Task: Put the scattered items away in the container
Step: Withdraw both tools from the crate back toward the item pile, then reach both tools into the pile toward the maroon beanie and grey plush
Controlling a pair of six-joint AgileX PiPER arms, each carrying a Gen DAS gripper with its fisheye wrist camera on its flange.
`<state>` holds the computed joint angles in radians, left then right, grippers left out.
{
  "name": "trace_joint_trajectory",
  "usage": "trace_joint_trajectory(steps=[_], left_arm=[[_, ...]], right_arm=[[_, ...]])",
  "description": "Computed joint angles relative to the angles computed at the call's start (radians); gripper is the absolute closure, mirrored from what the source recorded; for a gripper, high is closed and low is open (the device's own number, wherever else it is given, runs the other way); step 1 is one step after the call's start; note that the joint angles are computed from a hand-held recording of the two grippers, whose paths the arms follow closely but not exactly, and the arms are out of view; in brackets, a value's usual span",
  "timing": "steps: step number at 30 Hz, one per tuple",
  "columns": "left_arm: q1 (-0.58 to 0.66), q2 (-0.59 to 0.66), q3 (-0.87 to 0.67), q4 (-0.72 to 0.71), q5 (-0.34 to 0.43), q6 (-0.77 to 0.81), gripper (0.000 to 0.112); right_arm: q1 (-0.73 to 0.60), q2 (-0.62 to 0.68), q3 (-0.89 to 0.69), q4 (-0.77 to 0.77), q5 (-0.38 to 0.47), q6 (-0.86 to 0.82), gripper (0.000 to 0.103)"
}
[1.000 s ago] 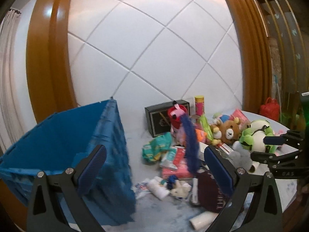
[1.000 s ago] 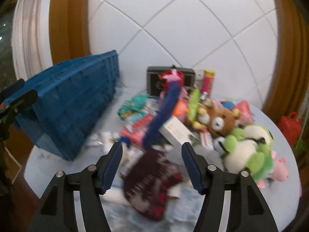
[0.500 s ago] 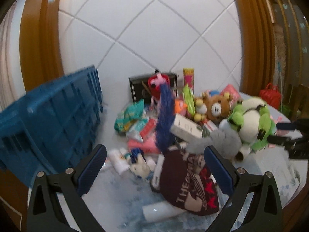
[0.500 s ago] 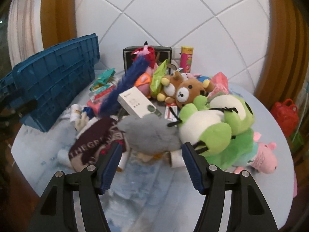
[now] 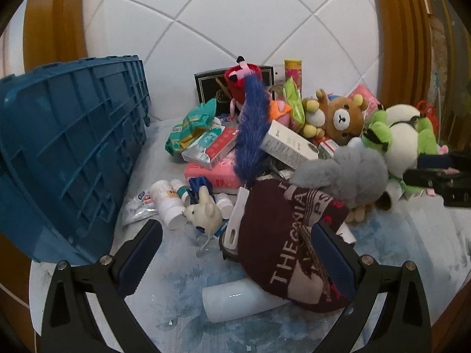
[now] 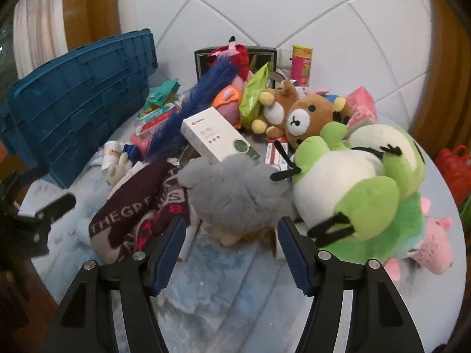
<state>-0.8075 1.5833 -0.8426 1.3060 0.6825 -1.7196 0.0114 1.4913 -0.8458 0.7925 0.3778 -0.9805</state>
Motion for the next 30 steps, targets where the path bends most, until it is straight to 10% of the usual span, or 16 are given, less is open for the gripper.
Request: trace_joint_trajectory(steps=[30], left_arm=[[0.133, 0.319, -0.156, 0.017, -0.276, 0.029, 0.01]], right_arm=[[0.069, 0.343, -0.257, -0.252, -0.009, 0.446, 0.037]])
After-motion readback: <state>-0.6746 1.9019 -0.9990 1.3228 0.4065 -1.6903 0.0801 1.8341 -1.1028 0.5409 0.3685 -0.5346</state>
